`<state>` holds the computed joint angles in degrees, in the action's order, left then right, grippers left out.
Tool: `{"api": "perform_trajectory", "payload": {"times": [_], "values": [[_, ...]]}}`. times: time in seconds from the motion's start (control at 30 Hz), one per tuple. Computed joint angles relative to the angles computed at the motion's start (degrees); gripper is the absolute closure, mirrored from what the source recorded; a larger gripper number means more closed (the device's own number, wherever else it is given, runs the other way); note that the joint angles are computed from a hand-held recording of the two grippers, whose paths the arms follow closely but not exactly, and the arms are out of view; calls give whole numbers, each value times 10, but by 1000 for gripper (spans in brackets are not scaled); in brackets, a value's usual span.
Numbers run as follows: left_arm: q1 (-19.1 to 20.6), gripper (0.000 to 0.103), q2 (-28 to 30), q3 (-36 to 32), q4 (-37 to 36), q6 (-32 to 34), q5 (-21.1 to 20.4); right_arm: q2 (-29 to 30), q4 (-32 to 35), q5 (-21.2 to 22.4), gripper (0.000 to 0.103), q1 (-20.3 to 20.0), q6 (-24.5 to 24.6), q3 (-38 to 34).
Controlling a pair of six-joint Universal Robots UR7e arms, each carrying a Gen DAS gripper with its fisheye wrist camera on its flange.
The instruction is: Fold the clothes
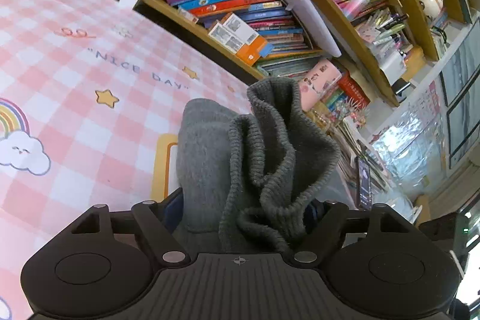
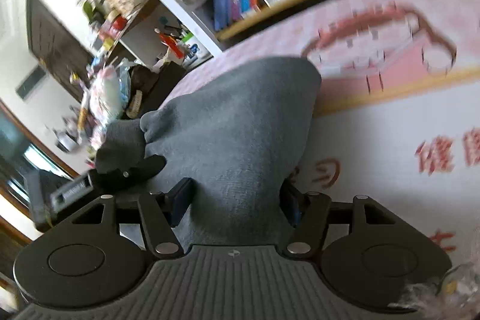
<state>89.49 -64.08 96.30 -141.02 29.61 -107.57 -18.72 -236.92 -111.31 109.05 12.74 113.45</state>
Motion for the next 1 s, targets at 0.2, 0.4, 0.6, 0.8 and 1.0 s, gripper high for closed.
{"api": "perform_trajectory", "payload": {"times": [0.2,0.4,0.6,0.8,1.0], "values": [[2,29,2,-5,17,-3,-5,-4,4,36,48,-14,30,8],[-8,41,-12,12,-7,25,-3,-6,25,-8,65,13,-43,-10],[-14,42,-7,5,-8,32,-20,-7,14,-16,66,16,-80,-16],[-22,42,17,-12,-23,28,-31,-16,11,-18,66,8,-114,-27],[-34,42,44,-37,-33,20,-30,-28,20,-9,66,-9,-147,-42]]}}
